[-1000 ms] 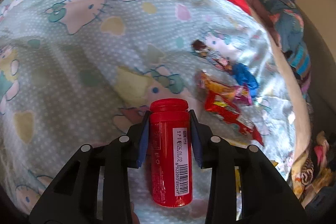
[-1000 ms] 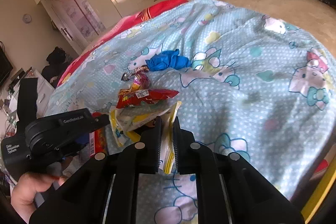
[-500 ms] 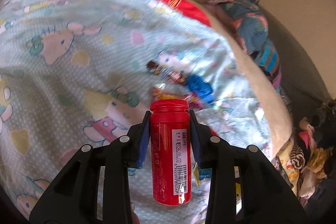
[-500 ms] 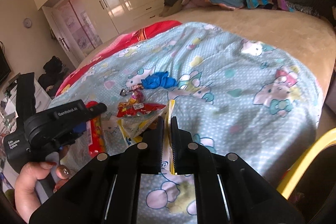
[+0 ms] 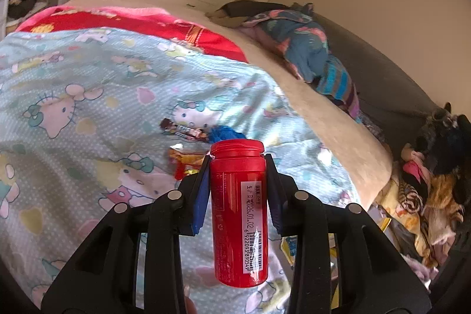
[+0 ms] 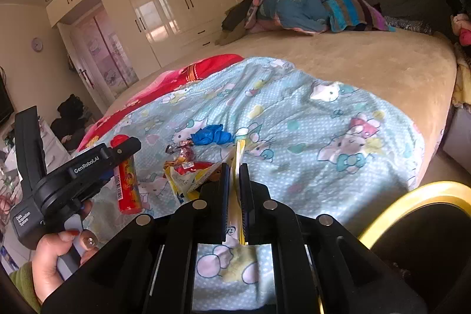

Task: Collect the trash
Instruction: 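Carry the red container and yellow-white wrapper over the bin with both tools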

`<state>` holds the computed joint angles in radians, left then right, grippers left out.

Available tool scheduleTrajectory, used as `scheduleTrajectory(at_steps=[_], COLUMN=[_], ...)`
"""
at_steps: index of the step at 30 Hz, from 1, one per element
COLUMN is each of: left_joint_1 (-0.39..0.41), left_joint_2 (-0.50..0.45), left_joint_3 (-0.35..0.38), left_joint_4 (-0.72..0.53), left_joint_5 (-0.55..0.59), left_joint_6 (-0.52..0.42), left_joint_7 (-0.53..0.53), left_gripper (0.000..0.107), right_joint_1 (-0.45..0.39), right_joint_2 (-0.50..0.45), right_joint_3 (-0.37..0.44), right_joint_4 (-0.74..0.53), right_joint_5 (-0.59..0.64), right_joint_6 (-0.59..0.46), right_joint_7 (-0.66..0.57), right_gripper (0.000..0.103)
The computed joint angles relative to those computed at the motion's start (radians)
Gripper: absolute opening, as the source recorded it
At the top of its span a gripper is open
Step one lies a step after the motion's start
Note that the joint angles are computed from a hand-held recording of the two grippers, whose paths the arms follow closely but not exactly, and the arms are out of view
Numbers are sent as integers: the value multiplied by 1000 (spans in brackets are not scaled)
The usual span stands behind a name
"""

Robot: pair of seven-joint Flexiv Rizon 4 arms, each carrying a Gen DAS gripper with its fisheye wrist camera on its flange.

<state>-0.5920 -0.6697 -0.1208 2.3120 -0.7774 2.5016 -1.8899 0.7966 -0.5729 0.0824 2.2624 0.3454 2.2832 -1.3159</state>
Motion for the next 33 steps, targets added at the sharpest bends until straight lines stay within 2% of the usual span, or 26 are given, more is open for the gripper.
scheduleTrajectory(at_steps=[9,15,20,23,33], left_joint_1=[-30,-67,-64,-64,-70], left_joint_2=[-6,-9,-1,3,22], left_joint_3=[-5,-14,-32,-40,-50], left_joint_4=[-10,-33,-42,-45,-45], left_joint_5=[18,31,72,85,119], left_joint_6=[52,85,103,110,117], left_joint_7=[66,152,169,171,181], left_gripper=[28,28,28,28,28], right_joint_1=[-1,-2,-2,-33,-49], right_joint_2=[40,74,97,105,140], right_joint_3=[-4,-5,-1,18,8], right_joint_4=[51,94,129,148,187], right_joint_5=[48,82,119,112,143], right_joint_6=[26,43,61,74,71], right_joint_7=[-18,-47,-78,-68,-103], right_gripper=[7,7,7,7,7])
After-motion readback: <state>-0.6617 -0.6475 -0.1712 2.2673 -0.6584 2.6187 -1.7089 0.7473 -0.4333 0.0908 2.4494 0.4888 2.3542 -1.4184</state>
